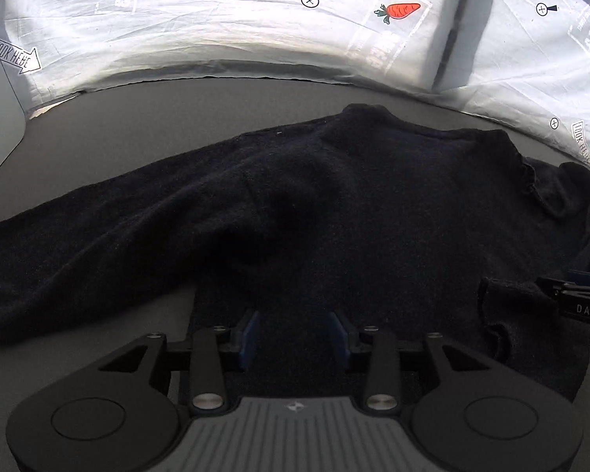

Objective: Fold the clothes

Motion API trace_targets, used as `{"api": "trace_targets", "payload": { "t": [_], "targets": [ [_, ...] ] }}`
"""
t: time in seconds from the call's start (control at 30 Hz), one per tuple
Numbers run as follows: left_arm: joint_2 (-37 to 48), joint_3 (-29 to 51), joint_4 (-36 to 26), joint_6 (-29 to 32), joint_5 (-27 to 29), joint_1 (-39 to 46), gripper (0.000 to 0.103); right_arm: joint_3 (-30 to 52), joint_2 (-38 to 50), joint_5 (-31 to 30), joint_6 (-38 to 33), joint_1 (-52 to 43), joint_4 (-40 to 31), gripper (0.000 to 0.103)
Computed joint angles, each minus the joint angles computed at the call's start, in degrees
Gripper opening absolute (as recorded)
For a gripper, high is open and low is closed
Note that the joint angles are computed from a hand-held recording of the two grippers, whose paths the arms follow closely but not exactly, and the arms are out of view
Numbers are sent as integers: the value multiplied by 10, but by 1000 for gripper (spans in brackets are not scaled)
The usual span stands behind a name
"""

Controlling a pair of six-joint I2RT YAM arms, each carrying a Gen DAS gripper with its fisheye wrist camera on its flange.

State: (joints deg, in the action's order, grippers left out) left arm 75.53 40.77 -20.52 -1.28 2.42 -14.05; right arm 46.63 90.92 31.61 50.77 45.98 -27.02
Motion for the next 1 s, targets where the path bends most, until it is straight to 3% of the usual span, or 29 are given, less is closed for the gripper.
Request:
{"api": "trace_targets", "payload": {
  "t": [0.2, 0.4, 0.47, 0.57, 0.77, 0.83, 0.9, 1.0],
  "targets": [
    [-107, -54, -60, -10, 9, -7, 48, -22, -48, -9, 115, 81, -102, 53],
    [-185, -109, -103, -31, 38, -10, 48, -45, -95, 40, 225, 176, -129, 47],
    [-204, -122, -115, -37, 39, -6, 48, -48, -103, 43, 238, 187, -121, 40],
    [-240, -138, -139, -42, 36, 8, 48, -46, -105, 45, 250, 203, -112, 40],
    [-306, -159, -198, -9, 85, 93, 50, -21, -71, 44, 261, 223, -119, 40],
    [-323, -164, -224, 13, 102, 110, 43, -18, -63, 43, 274, 234, -118, 40],
    [-326, -165, -257, 39, 114, 120, 23, -20, -57, 37, 286, 243, -112, 40],
    [-325, -164, -308, 97, 156, 183, 19, -20, -45, 25, 300, 254, -105, 40]
  ]
}}
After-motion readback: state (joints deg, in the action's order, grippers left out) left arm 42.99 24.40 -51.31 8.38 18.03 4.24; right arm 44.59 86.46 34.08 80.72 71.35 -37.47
